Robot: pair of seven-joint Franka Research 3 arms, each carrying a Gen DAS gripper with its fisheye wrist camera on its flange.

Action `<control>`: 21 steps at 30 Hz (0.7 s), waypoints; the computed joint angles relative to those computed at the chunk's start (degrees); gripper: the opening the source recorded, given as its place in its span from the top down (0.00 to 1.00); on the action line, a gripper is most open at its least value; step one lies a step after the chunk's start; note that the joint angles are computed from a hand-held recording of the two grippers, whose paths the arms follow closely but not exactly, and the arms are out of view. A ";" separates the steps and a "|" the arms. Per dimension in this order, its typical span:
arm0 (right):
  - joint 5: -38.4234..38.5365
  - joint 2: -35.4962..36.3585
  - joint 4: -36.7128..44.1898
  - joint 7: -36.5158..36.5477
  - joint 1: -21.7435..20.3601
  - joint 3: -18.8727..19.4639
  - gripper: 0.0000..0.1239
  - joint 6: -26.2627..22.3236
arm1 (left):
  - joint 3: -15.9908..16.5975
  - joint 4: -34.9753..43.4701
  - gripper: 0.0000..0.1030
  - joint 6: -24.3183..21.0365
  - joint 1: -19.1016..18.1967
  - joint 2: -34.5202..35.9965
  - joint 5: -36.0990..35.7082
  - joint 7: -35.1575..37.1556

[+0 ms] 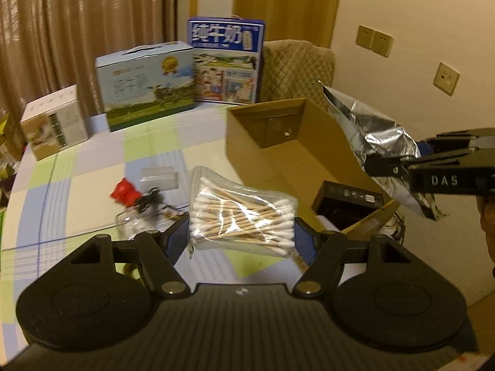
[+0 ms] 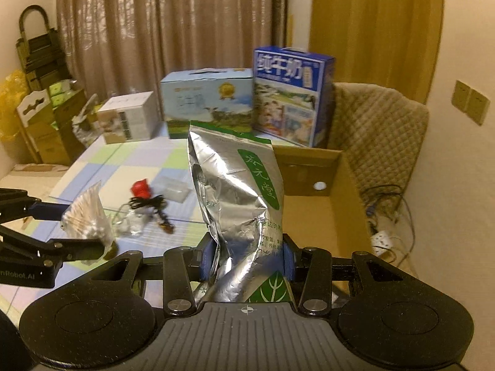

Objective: Organize objects
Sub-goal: 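Carry the cotton swab bag and foil bag with both grippers over the cardboard box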

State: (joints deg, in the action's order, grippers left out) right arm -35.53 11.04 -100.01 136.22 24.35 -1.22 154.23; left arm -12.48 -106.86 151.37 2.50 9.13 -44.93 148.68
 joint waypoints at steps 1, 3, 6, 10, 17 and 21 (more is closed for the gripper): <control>-0.24 -0.48 -0.46 0.24 -0.15 -0.26 0.67 -0.07 | -0.23 0.31 0.35 0.00 -0.38 0.27 0.42 -0.31; -0.21 -1.19 -1.23 0.10 -0.85 -0.43 0.67 0.05 | -0.67 0.97 0.35 -0.04 -0.97 0.89 1.18 -0.92; -0.47 -2.05 -2.16 0.63 -1.81 -0.49 0.67 0.02 | -1.38 1.86 0.35 -0.11 -1.66 1.87 2.22 -1.98; -0.33 -2.70 -3.16 0.79 -3.42 -0.43 0.67 0.55 | -2.33 3.72 0.35 -0.23 -2.37 3.76 4.18 -4.25; 1.97 -1.77 -2.79 -0.08 -5.48 -0.79 0.67 1.43 | -4.40 9.20 0.35 -0.67 -3.14 8.34 8.84 -9.04; 3.68 -0.78 -2.36 -1.04 -6.09 -1.33 0.67 2.26 | -5.45 12.44 0.35 -1.11 -3.49 11.22 12.40 -11.68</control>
State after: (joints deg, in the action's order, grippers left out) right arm -31.85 10.26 -102.37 135.18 18.26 -2.55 156.49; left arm -17.93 -94.42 150.26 -1.00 20.35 -32.53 136.99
